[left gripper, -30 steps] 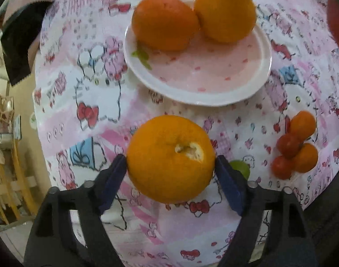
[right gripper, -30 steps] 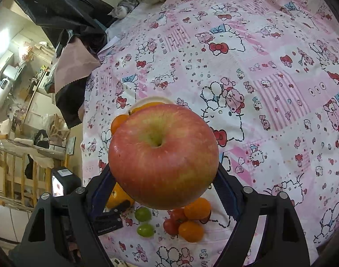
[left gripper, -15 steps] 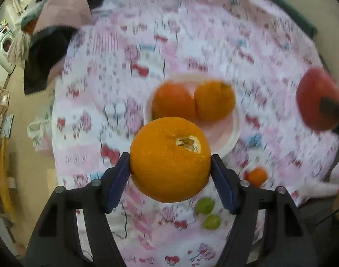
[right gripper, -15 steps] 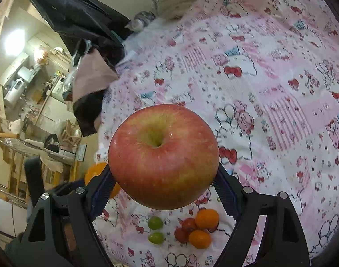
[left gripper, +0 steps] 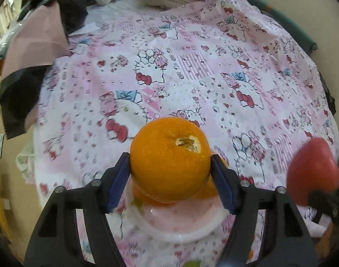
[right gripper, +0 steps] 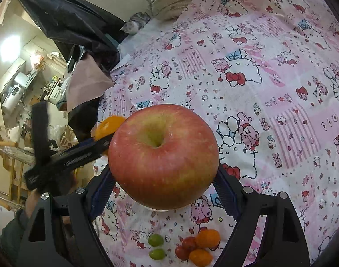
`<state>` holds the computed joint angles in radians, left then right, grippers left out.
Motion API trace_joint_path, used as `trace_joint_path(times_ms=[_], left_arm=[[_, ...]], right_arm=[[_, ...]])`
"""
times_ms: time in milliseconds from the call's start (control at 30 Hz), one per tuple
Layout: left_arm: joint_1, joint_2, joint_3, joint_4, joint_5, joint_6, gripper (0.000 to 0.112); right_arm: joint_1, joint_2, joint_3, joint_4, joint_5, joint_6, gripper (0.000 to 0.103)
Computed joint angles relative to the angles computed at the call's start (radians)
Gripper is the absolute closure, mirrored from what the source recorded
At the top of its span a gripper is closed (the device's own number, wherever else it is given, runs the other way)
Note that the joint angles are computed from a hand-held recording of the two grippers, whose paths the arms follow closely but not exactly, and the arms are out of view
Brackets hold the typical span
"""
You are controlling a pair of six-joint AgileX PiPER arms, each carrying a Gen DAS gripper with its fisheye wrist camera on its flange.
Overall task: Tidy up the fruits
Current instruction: 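Set the round orange atop the plated oranges with the left tool while the right holds the apple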
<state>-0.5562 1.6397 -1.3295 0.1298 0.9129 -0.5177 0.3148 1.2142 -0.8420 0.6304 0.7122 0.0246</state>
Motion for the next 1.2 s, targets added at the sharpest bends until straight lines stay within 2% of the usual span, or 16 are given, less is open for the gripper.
trace_joint_path(times_ms=[133, 367, 633, 733, 800, 1000, 1200], left_arm=[[0.033, 0.11, -0.035, -0.036, -0.059, 0.045, 0.044], [0.038, 0.215, -0.071, -0.04, -0.088, 0.057, 0.044], [0.046, 0.213, -0.038, -0.079, -0.095, 0.075, 0.039], [0.062, 0.23, -0.055, -0.125, -0.071, 0.105, 0.031], [0.07, 0.226, -0.05, -0.148, -0.068, 0.114, 0.031], [0.078, 0.111, 0.038, -0.155, -0.099, 0.091, 0.031], [0.087, -0.13, 0.208, -0.085, -0.085, 0.012, 0.03]], right_arm=[[0.005, 0.029, -0.008, -0.017, -0.002, 0.001, 0.018], [-0.002, 0.059, -0.018, -0.003, 0.003, -0.008, 0.018], [0.0, 0.072, -0.023, -0.008, 0.011, 0.001, 0.018], [0.003, 0.069, -0.023, -0.017, 0.011, 0.01, 0.017], [0.004, 0.07, -0.026, -0.023, 0.01, 0.015, 0.017], [0.009, 0.063, -0.03, -0.04, 0.003, 0.032, 0.017], [0.068, 0.079, -0.069, -0.083, -0.035, 0.061, 0.017]])
